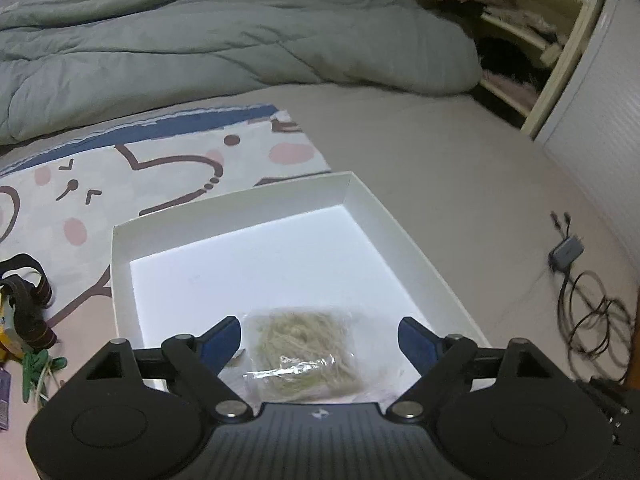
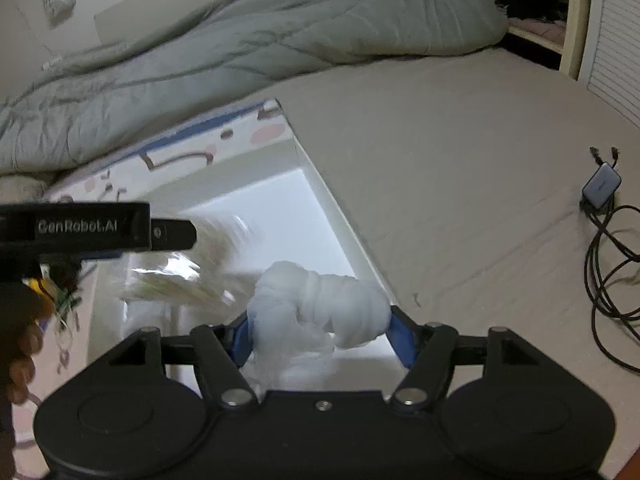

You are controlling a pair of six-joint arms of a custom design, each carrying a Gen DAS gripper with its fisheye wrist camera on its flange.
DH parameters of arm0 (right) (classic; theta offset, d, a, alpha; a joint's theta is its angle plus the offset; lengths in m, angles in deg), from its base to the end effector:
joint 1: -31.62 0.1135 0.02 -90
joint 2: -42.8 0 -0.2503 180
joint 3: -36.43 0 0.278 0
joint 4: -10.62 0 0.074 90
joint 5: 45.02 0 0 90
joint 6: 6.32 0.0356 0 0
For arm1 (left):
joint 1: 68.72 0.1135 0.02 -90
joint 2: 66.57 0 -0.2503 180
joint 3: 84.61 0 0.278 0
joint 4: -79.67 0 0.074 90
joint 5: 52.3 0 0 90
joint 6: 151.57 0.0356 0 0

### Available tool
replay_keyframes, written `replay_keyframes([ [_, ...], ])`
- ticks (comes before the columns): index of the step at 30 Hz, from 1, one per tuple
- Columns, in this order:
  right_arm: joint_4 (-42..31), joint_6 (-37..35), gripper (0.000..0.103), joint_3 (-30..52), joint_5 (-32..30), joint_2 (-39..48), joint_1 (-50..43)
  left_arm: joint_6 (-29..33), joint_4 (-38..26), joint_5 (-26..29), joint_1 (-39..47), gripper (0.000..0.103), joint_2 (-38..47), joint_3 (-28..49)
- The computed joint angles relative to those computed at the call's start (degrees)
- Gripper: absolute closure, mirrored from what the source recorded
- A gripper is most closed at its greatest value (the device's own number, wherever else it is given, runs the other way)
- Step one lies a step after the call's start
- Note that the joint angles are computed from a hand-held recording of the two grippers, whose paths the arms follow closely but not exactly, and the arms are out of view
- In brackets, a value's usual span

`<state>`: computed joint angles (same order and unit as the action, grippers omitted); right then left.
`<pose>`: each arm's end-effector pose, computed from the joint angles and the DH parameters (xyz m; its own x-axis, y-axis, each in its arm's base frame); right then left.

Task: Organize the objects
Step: 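Carry the tissue wad and rubber-band bag into the white box with both grippers, then open both grippers to release the tissue wad and rubber-band bag in the box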

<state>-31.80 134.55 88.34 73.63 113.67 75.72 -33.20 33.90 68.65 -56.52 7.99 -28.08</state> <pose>0.1923 0.1626 0.1673 -0.7436 0.2273 -0.6288 0.2077 0.9724 0.1060 0.2618 0.0379 0.1749 -0.7523 0.2543 -0.6077 0.4525 0.8699 -0.1962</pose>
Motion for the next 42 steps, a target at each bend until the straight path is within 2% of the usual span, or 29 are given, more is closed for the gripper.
replay_keyframes([
  [6,-0.76,-0.88,0.028,0.53,-1.11,0.95,0.18,1.78,-0.80,-1.48,0.51,0.017,-0.76,-0.15],
  [8,-0.45,-0.87,0.019,0.25,-1.21,0.50,0.05,2.16,-1.35,-1.63,0.80,0.017,-1.25,-0.11],
  [10,-1.07,-0.50,0.016,0.55,-0.47,0.77,0.56,2.79,-2.03,-1.84,1.25,0.017,-2.06,-0.09],
  [27,-7.72,2.94,0.016,1.78,3.29,-2.61,3.74,8.43,-9.16,-2.14,6.74,0.017,-11.14,-0.73],
  [37,-11.55,6.00,0.016,4.52,6.80,-2.51,7.54,14.61,-13.10,-0.39,11.83,0.017,-10.18,1.48],
  [42,-14.08,8.74,0.016,6.62,7.75,-1.26,8.20,19.97,-16.86,0.12,14.73,0.017,-9.53,3.48],
])
